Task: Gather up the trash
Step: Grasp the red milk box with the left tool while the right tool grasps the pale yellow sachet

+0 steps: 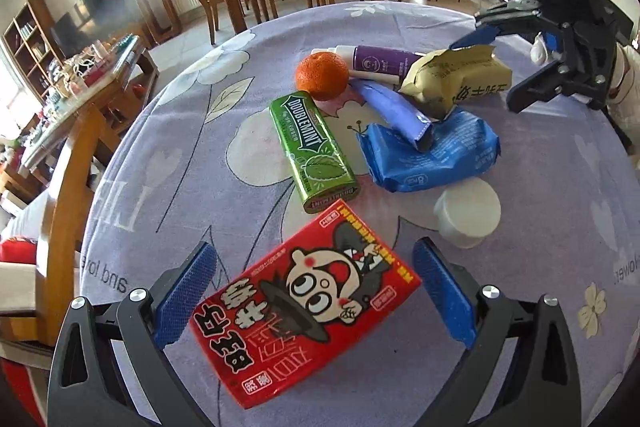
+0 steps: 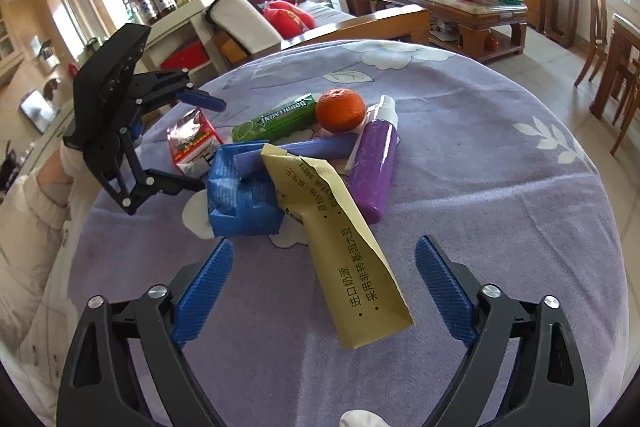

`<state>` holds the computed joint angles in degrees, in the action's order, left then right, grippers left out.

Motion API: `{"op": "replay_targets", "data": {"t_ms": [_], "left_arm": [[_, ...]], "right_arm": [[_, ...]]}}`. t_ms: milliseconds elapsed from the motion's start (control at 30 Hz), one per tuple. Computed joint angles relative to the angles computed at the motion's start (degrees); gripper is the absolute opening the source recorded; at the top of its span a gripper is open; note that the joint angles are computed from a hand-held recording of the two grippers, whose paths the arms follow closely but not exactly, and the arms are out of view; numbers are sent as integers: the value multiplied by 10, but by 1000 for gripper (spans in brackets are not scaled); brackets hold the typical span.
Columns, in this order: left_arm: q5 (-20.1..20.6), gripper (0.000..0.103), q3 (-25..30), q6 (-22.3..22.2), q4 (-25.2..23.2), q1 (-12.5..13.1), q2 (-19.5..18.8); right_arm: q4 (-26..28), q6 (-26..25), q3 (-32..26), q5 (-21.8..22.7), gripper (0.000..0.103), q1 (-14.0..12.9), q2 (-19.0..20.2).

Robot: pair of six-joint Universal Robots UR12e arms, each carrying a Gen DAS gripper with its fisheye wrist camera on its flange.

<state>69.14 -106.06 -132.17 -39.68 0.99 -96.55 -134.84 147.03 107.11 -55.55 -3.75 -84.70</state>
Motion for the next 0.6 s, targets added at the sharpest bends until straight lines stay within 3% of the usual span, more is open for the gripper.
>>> {"op": "replay_targets", "data": {"t_ms": [33,133,233,367,600], "left_arm": [[-1,97,0,-4,1,0,0],[-7,82,-1,-18,2,2,2],[1,73,-4,-23,10,-1,5],[22,57,-13,-31,22,-6,14],[40,55,-28,-61,29,-2,30]], "right_arm": [[3,-1,-1,-2,67,2,1],[9,0,-4,-7,42,3,2],[8,1,-4,-6,24,2,1],[7,-1,0,-8,22,2,-3],[-2,11,11,7,22,-9,-14]]}}
